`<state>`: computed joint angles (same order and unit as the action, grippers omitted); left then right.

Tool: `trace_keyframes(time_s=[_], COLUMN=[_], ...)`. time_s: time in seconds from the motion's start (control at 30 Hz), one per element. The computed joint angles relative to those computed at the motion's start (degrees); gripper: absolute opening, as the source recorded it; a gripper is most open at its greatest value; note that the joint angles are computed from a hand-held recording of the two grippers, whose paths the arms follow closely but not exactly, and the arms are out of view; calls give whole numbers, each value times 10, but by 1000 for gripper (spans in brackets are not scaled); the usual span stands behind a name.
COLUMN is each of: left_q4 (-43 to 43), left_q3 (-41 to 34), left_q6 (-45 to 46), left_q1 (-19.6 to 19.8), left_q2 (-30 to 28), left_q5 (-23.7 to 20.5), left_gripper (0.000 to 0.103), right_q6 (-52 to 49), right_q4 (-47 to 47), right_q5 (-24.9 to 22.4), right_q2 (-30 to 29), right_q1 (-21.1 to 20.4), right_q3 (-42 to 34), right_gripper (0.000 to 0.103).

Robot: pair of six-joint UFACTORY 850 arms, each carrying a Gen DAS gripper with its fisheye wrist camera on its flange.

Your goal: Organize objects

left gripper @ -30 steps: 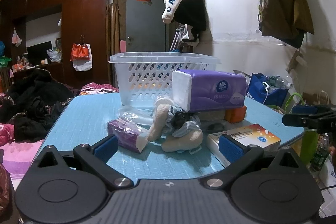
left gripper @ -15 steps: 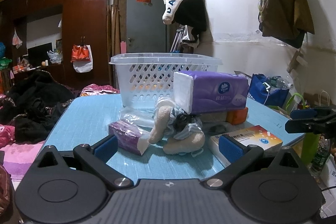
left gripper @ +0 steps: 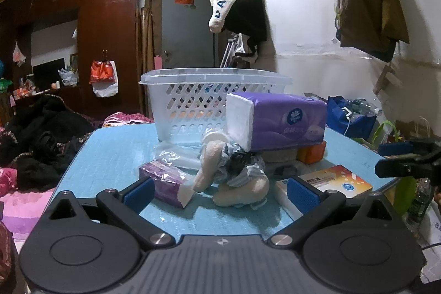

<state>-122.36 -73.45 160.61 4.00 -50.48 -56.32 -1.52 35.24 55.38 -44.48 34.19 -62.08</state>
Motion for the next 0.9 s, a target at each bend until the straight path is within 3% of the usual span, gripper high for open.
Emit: trace_keyframes(time_s=[0.33,0.4,0.5,0.57,0.67,0.73,0.83,0.9], left_q4=[-15,-37,-102,-128,-145,-91,15,30], left_q3=[10,17,33,29,22,15,6,13], left_q6=[27,41,99,115,136,111,70,87], left_q1=[-1,0,-3,-6,-14,-9,2,1], left_q2=[0,2,2,-5,-10,-17,-25,-28], left_q5=[-20,-39,-90,-117,-95,-99,-115,-125], left_gripper=[103,103,103,103,103,103,100,96], right_q6=[19,35,10,-14,18,3,-9,7], right_q4=[-16,-23,15,53,59,59,47,21], right_q5=[11,44,142,167,165,123,98,86], right_q2=[-6,-8,-23,-28,-33,-35,-37,-34], right_q1=[-6,-7,4,8,3,0,2,0], right_q3=[0,7,12,9,9,2,1,10], right_gripper=[103,103,103,103,103,103,101,101])
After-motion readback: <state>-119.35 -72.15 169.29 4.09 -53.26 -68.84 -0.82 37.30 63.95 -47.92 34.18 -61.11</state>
